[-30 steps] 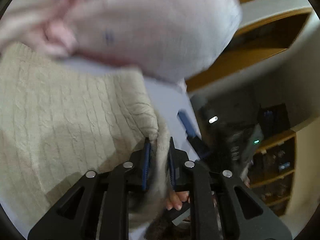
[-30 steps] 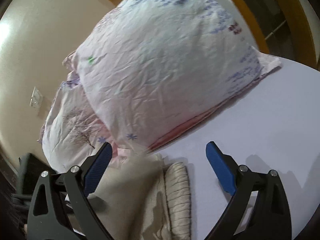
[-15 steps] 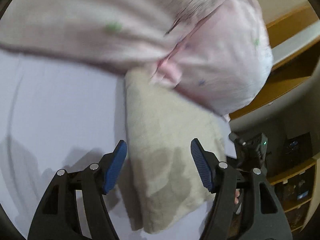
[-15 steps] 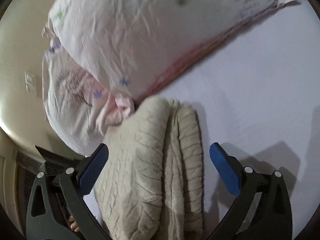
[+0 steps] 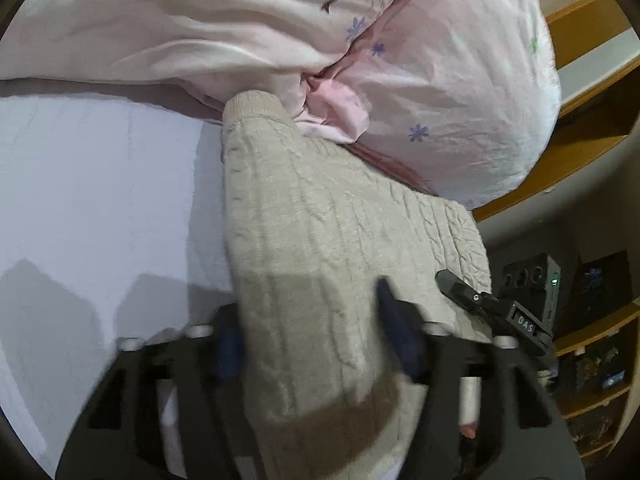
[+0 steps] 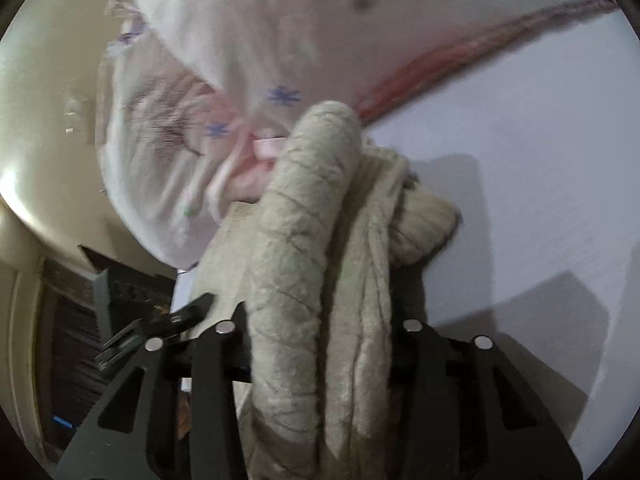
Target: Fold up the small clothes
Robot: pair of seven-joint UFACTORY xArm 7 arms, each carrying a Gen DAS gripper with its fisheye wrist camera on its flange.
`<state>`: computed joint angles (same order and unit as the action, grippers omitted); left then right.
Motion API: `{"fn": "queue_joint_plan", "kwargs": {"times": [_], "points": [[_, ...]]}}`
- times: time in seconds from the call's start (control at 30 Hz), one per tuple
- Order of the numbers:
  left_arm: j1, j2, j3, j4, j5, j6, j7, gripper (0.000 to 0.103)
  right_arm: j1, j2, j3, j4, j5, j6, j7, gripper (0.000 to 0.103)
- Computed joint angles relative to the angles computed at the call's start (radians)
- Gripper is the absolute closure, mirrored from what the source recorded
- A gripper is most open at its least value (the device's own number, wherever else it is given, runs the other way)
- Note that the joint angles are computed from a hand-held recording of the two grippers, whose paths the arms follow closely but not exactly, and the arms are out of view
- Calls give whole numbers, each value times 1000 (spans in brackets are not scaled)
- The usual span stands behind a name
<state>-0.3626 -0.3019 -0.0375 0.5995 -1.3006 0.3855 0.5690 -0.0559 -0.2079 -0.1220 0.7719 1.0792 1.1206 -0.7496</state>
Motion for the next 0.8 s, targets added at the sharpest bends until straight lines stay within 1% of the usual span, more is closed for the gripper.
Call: {"fn": "queue_joint_plan", "kwargs": {"times": [0.03,0.07,0.1,0.13,0.17,0.23,0.27,0.3,0.33,0.37,0.4,0.43,0.47,0.5,0.57,0.6,0.63,0.67,0.7,0.73,0.77,0.8], "points": [[11,-48,34,-26,-6,58,28,63,3,-3,-11,-5,36,37,-22,65],[29,-97,52,-53,22,96,32,64,6,-6,-17,-8,64,76,-42,65],[40,-143,56,-80,66,93,11,64,18,-12,-8,-11,86,106,-61,65],[83,-226,37,-130,151,75,-40,64,31,-14,7,-11,95,114,-68,65],[105,-268,29,-155,213,57,-82,63,55,-12,22,-8,96,105,-70,65],[207,-323,-29,-197,402,26,-216,58,104,-5,112,4,53,-15,-37,57],[247,-327,-56,-205,473,19,-271,58,126,-2,137,10,14,-70,-11,53],[284,-332,-80,-214,533,18,-326,58,140,-13,177,6,-66,-156,36,43],[306,-371,-90,-245,566,7,-369,58,156,-40,177,-9,-104,-204,67,41],[302,-422,-86,-275,575,-12,-384,58,161,-79,166,-33,-104,-232,84,41],[294,-482,-81,-308,585,-27,-391,57,162,-148,146,-73,-76,-273,92,37],[291,-543,-81,-336,602,-29,-404,54,170,-202,118,-102,-38,-288,75,36],[286,-616,-88,-365,614,-17,-429,52,182,-243,88,-119,-12,-282,54,36],[269,-675,-87,-387,622,-2,-446,51,193,-279,70,-128,-24,-258,54,38],[213,-758,-100,-420,634,17,-477,51,212,-304,84,-129,-111,-244,99,44],[189,-781,-119,-433,644,19,-495,50,220,-302,110,-126,-180,-241,134,61],[167,-791,-139,-441,657,19,-512,49,240,-293,124,-125,-223,-249,153,94],[142,-770,-163,-437,667,11,-530,49,243,-292,171,-138,-277,-300,178,93],[122,-735,-175,-433,675,-6,-542,49,243,-308,180,-163,-305,-349,188,94],[109,-696,-180,-429,685,-13,-555,49,244,-315,178,-178,-320,-386,197,94],[95,-670,-174,-429,690,-22,-564,49,246,-308,173,-184,-322,-426,213,94],[77,-655,-156,-434,694,-35,-562,50,238,-297,160,-186,-329,-446,248,94]]}}
